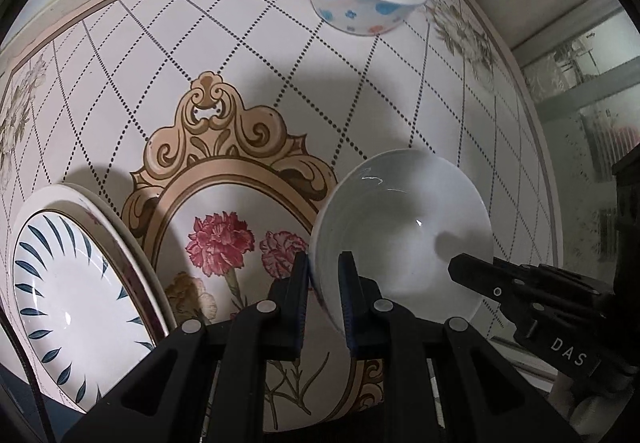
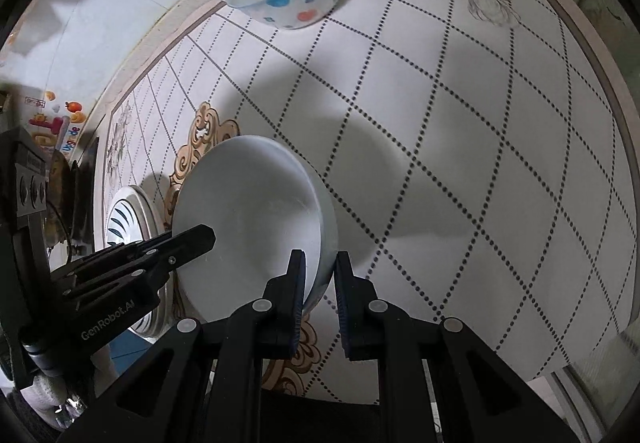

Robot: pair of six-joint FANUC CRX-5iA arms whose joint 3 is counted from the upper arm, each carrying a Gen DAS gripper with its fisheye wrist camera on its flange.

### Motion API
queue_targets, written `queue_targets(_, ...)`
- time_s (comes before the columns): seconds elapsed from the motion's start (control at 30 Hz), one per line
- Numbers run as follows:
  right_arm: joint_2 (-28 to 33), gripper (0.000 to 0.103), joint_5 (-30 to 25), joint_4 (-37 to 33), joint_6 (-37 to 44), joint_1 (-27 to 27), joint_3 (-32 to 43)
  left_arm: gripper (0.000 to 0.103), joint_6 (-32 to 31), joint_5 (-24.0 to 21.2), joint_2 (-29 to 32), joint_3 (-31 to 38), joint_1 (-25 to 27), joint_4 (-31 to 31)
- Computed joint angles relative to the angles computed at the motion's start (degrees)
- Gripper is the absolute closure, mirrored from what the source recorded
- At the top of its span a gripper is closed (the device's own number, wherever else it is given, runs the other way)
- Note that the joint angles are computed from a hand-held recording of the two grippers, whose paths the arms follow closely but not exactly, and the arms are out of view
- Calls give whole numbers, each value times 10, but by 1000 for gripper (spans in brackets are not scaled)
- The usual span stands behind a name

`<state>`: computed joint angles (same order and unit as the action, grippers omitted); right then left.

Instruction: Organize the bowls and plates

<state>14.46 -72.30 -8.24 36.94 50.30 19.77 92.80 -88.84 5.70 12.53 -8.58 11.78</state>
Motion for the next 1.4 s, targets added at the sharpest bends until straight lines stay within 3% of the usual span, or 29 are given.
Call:
queue_targets(0.57, 21, 87, -37, -29, 25, -13, 27, 90, 13, -20, 12, 19, -23, -32)
queue_targets(0.8, 18, 86, -70, -48, 45, -40, 62, 89, 14, -38, 11, 91, -6, -31)
queue_targets(0.83, 17, 86, -72, -49, 46, -45, 68, 84, 19, -40, 17, 106, 0, -24)
queue_targets(0.87, 19, 84, -76, -50, 45, -54, 79, 76, 25, -39, 26, 122, 6, -14)
queue_targets(0.97, 30, 57, -67, -56, 55, -78, 109, 75, 53, -27, 65, 179, 23, 9)
queue_targets(1.03, 51, 46, -54, -51, 57, -97, 139, 72, 73, -23, 105, 225, 31, 20)
queue_targets(1.23, 156, 45, -43, -52, 68, -143, 269, 70, 127, -44, 251, 374, 38, 45)
queue_targets(1.4, 268, 45, -94, -54, 70, -163, 417, 70, 138, -73, 332, 457, 32, 47)
